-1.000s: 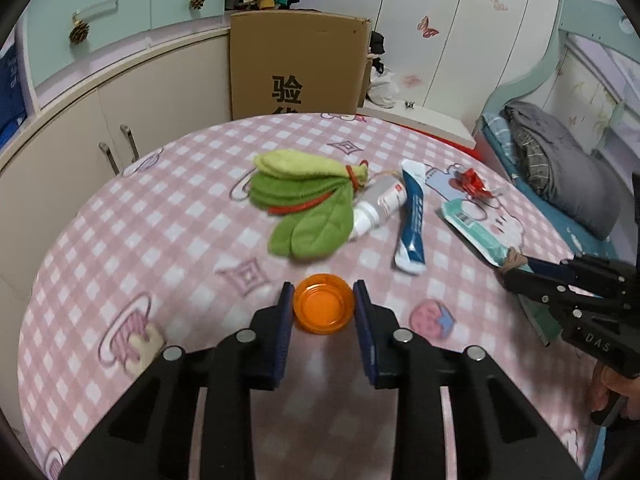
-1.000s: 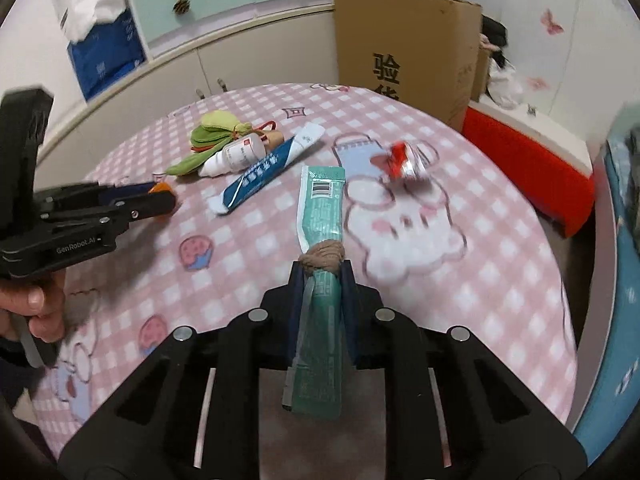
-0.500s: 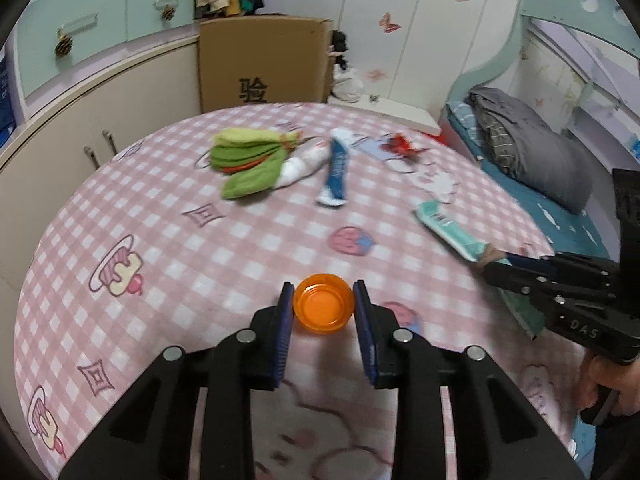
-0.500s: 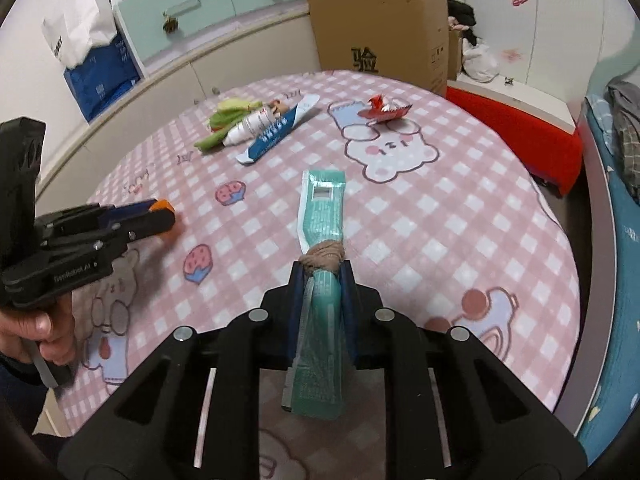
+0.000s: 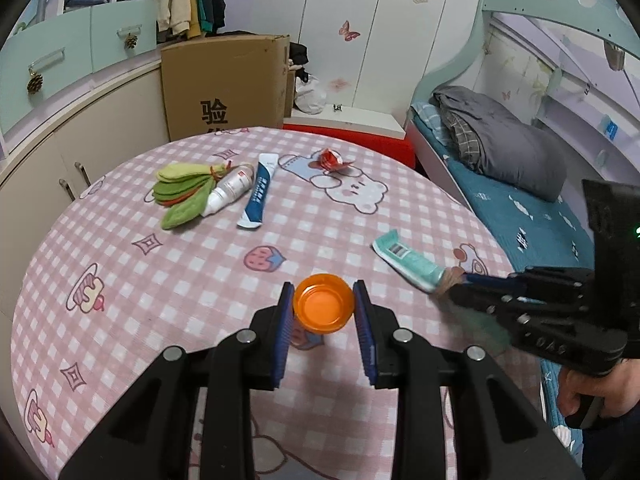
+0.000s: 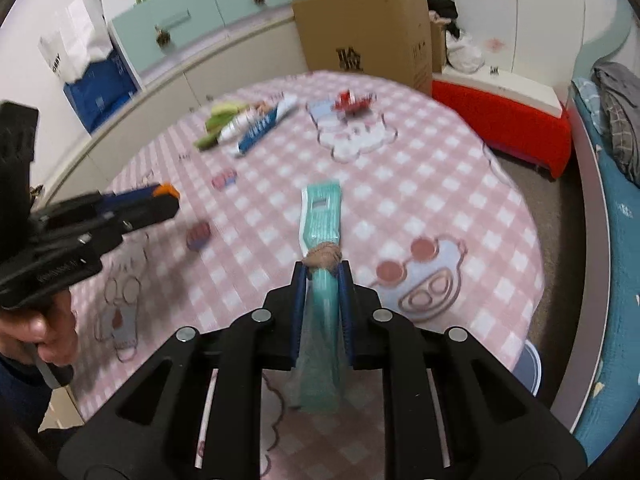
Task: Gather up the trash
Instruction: 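Grasp the orange cup with the left tool while the right tool grasps the teal wrapper, then carry the orange cup and teal wrapper to the trash bin and release both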
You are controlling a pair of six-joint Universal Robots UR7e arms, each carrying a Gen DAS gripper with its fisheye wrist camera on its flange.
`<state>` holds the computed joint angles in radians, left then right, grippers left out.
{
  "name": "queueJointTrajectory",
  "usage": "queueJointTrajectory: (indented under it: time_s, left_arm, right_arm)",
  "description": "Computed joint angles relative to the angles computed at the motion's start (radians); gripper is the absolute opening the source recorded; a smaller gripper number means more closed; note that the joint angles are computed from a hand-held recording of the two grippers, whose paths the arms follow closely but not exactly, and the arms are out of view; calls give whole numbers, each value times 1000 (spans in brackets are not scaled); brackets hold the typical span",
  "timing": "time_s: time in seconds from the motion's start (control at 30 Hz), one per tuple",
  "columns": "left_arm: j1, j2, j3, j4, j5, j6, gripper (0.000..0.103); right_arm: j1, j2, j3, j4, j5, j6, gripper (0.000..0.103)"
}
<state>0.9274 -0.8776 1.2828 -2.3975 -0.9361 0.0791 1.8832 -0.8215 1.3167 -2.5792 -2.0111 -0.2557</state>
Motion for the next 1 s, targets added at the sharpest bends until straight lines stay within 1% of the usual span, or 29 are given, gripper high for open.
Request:
queueJointTrajectory:
  time_s: [0.07,0.1,0.13,0.23,0.27,0.3,0.33,0.37,0.4,0.43,0.5,0.53,0.57,0.73,0.87,1.0]
  left_arm:
    - [0,-3,5,3,0,-1,29]
    - [-1,-3,6,6,1,-2,29]
    - [-1,-4,7,8,3,-2,29]
    - [-3,-3,6,13,4,-8,29]
    - [-4,-2,6,14,5,-11,29]
    - [-6,-1,5,14,5,-10,29]
    - [-7,0,4,14,6,-9,29]
    - [-8,1,4,13,6,-8,29]
    - [-10,3,1,14,7,-8,29]
    - [-12,7,-3,15,7,-6,29]
    - [-16,17,-12,17,4,-5,29]
    - [-18,21,-16,17,3,-5,29]
    - [-22,29,-23,19,-2,-3,29]
    - [-43,62,-48,22,-27,19,29]
    - [-66,106,-89,29,-73,43,29]
    - [-96,165,-146,46,-136,73,29]
  right_arm:
    - [-3,1,6,-11,10,-3,45]
    - [1,8,3,-22,-1,-13,60]
    - [7,17,-4,-32,-19,-29,61]
    - [18,58,-47,-22,-73,-70,60]
    - [20,69,-56,-23,-91,-83,54]
    - [26,84,-60,-46,-132,-116,39]
    - [30,91,-59,-67,-154,-134,25]
    - [26,83,-58,-54,-138,-115,22]
    - [20,73,-53,-46,-110,-98,22]
    - [15,59,-36,-67,-80,-95,22]
    - [9,37,-8,-104,-60,-90,22]
    - [3,20,9,-119,-33,-77,22]
    - [-8,-5,34,-143,10,-61,22]
    - [-37,-97,111,-238,89,-7,22]
    - [-68,-188,183,-324,112,37,22]
    - [-107,-277,259,-395,96,84,22]
